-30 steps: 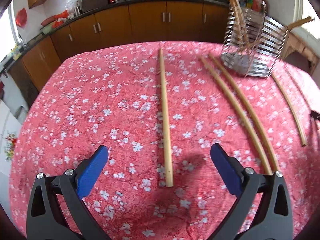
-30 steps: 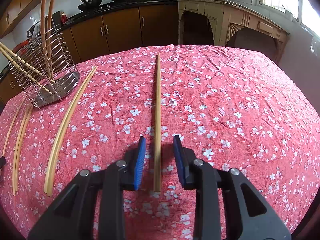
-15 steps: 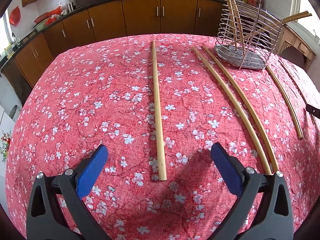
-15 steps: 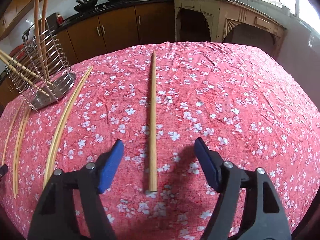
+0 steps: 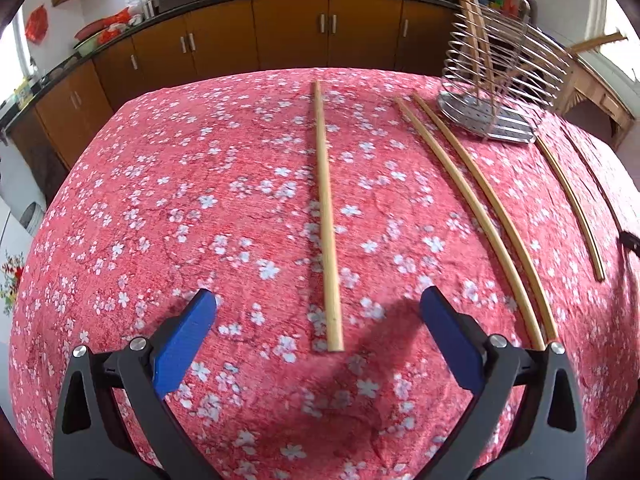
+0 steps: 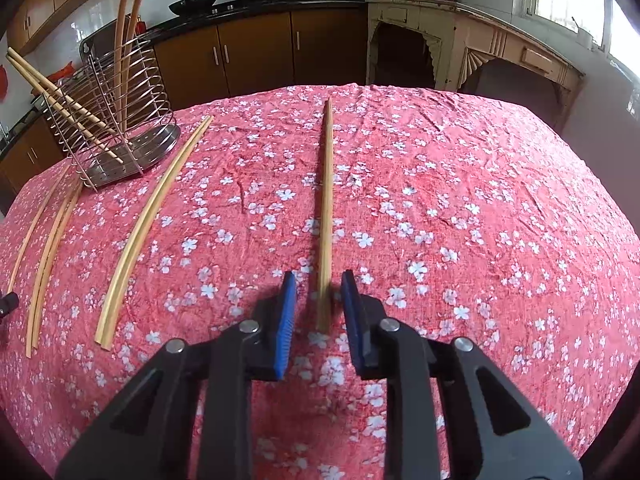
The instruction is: Organize utensils
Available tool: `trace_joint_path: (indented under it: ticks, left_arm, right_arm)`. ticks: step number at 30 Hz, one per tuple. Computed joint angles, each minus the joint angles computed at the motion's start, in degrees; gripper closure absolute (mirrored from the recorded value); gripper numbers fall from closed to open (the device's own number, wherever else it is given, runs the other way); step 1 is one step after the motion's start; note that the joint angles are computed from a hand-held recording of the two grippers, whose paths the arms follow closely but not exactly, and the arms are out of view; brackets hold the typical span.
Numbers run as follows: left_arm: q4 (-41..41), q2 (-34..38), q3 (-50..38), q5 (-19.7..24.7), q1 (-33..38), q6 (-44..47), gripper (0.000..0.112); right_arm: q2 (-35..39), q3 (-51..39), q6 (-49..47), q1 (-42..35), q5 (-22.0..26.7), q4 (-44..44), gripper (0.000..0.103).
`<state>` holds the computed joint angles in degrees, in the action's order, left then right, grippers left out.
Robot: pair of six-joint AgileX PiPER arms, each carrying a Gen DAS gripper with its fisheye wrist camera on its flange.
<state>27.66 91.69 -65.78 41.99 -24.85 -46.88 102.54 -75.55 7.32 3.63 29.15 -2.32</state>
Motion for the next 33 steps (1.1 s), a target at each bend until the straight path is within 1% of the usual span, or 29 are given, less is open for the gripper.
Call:
trace_joint_path:
  ticks: [1,3,7,10,11,12,14,16,21,28,29,32,33]
  left_arm:
    - [0.39,-0.27,0.41,-0.43,-0.66,-0.03,0.017]
    - [1.23,-0.59,0.97,-1.25,-1.70,-0.33,0.027]
    - [1.79,0.00,0.33,-1.10,-2.51,-1.43,0.030]
    - [3.02,0.33,-0.04,-0.88,-2.91,-3.25,0.041]
    - [3.35,0.28,-0.12,-0.75,-3.02,-3.66,0.046]
    - [3.39,-0.07,-0.04,-0.57,-2.94,-3.67,0.050]
    - [3.72,0.40,-0.65,-0.47,-2.75,-4.01,0.054]
    - [3.88,0.69,-1.05,-0.61,-2.46,-3.99,0.059]
    - [4.49,1.55,-1.98,-0.02,-2.83,-4.56,0.061]
    - [4.96,0.85,-1.03,-0.06,-3.44,-5.17,0.061]
    - [5.04,0.64,-0.75,-0.17,-3.54,-5.44,0.064]
    - [6.33,-0.25,0.28,-0.02,-4.48,-6.83,0.093]
    - [6.44,-0.40,0.46,0.00,-4.59,-6.99,0.097]
  right_arm:
    - [-0.06,0.06,-0.07,-0.04,-0.01,0.06,0.079]
    - [-0.17,0.19,0.69,0.20,0.02,-0.82,0.079]
    - [-0.28,0.24,1.12,0.43,0.13,-1.16,0.079]
    - [-0.50,0.43,1.46,0.53,0.26,-1.50,0.079]
    - [-0.62,0.58,1.40,0.48,0.24,-1.37,0.079]
    - [-0.63,0.58,1.21,0.36,0.23,-1.16,0.080]
    - [-0.60,0.62,1.06,0.24,0.06,-1.03,0.082]
    - [-0.17,0.10,0.83,0.31,0.07,-1.60,0.094]
    - [1.93,-3.17,0.05,0.21,1.86,-2.64,0.095]
    - [-0.71,1.17,-0.45,-0.19,-0.63,-2.15,0.094]
    - [-0.99,1.58,-0.84,-0.36,-0.77,-1.53,0.094]
    - [-1.52,2.19,-1.23,-0.52,-0.91,-1.01,0.095]
    - [-1.75,2.45,-2.56,-0.95,-0.93,0.99,0.095]
